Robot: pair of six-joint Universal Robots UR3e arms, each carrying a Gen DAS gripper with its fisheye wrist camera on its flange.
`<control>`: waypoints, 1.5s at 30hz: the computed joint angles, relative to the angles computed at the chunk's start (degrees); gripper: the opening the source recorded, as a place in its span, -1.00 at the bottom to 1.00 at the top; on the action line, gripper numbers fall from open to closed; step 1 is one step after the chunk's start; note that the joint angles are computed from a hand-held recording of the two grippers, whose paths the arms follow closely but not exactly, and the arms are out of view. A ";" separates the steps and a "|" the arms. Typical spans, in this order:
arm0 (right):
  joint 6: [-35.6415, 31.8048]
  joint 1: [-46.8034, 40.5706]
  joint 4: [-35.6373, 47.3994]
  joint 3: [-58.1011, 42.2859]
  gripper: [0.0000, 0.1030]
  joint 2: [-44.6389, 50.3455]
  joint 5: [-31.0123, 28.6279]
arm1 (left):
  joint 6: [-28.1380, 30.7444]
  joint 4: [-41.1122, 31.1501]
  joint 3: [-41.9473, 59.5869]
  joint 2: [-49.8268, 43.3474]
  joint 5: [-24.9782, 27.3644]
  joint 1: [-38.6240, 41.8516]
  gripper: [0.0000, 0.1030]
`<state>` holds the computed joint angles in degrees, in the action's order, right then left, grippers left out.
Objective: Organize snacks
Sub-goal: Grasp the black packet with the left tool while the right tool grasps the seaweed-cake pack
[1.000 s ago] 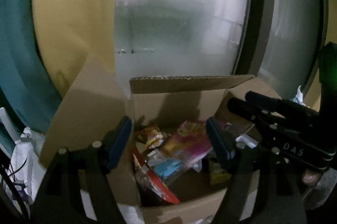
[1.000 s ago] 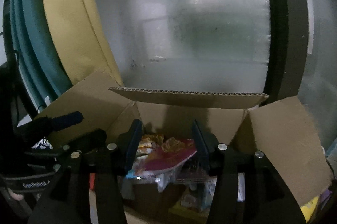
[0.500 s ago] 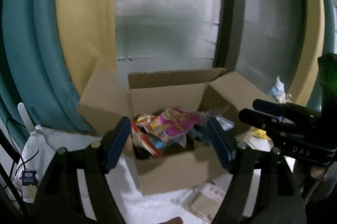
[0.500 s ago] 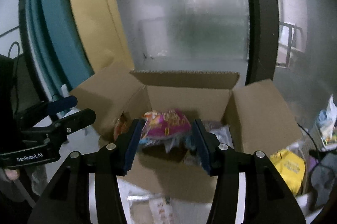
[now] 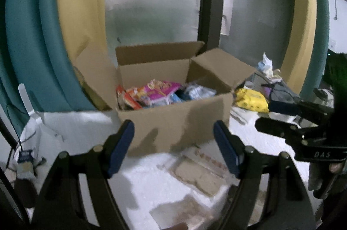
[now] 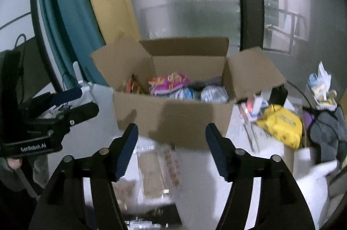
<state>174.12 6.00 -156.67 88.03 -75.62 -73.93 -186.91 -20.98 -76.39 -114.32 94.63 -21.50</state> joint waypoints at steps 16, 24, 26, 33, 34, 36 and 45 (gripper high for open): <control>0.48 -7.26 -7.69 38.18 0.66 -19.51 4.95 | -1.63 5.98 -18.76 2.57 -3.75 -4.59 0.49; -2.49 -8.78 -4.68 45.84 0.67 -22.08 8.29 | -2.93 6.39 -22.66 1.39 -5.03 -6.16 0.49; -2.76 -8.04 -5.12 46.62 0.67 -21.74 8.30 | -2.85 5.56 -22.51 0.92 -4.67 -6.55 0.49; -2.48 -3.73 -7.16 45.19 0.80 -17.28 3.38 | -2.50 4.06 -21.56 -0.02 -2.49 -8.07 0.49; -2.77 -3.78 -7.03 45.10 0.80 -16.75 3.54 | -2.26 3.78 -21.14 -0.26 -2.27 -8.19 0.49; -3.67 -5.38 -4.48 44.96 0.80 -16.99 5.89 | -1.20 3.34 -19.81 -1.21 -0.60 -9.08 0.49; -7.09 -14.16 -4.34 51.06 0.55 -24.00 11.71 | 4.65 0.23 -14.20 -4.79 0.83 -11.62 0.49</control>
